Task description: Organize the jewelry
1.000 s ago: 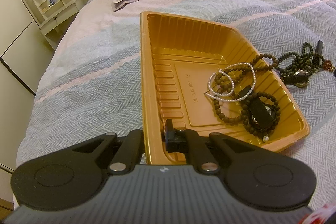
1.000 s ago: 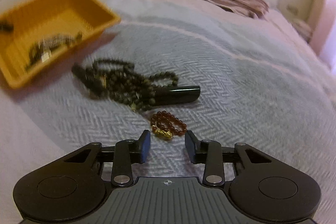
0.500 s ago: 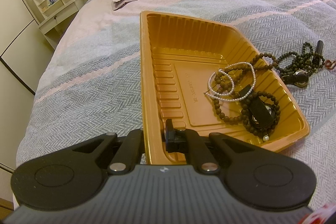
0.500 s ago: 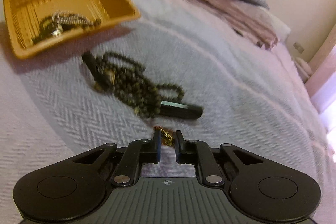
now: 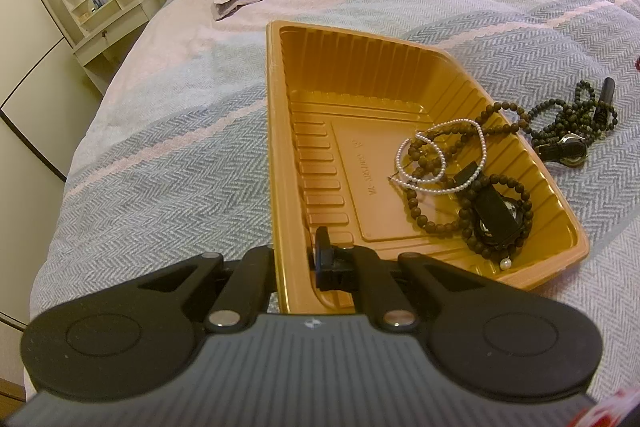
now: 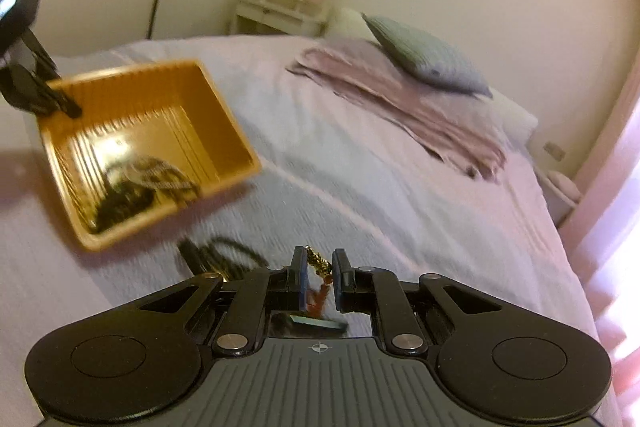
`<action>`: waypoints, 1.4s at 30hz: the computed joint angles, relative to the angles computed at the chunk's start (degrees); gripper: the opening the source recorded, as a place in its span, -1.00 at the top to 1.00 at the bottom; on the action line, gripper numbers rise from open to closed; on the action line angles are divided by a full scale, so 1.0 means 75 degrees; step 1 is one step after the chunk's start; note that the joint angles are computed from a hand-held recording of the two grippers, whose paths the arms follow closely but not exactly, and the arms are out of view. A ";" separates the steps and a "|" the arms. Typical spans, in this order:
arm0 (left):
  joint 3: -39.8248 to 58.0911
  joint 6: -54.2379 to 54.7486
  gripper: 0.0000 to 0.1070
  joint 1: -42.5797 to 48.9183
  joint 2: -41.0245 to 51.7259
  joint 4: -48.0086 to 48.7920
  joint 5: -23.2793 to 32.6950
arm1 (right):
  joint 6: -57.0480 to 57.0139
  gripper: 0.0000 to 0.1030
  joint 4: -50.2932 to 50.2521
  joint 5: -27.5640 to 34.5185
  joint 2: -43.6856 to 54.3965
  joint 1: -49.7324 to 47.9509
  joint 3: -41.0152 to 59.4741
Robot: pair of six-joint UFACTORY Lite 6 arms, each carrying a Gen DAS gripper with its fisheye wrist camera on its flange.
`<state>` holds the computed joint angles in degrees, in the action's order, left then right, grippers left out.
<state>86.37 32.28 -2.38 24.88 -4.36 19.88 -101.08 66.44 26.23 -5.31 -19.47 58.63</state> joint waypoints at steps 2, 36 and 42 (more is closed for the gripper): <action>0.0005 0.0032 0.94 0.0004 0.0005 -0.0032 0.0002 | 0.0295 0.75 -0.0171 0.0060 0.0107 0.0318 0.0290; -0.0148 0.0956 0.93 0.0179 -0.0029 -0.1029 -0.0105 | 0.1038 -0.01 0.1209 0.0576 0.1982 0.2426 0.1485; -0.0154 0.0933 0.94 0.0187 -0.0038 -0.1013 -0.0110 | 0.0636 -0.01 0.1544 0.0076 0.1272 0.0717 0.0131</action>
<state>85.22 39.28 -0.98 24.59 -11.95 19.06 -96.31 78.02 26.80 4.23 -14.09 59.62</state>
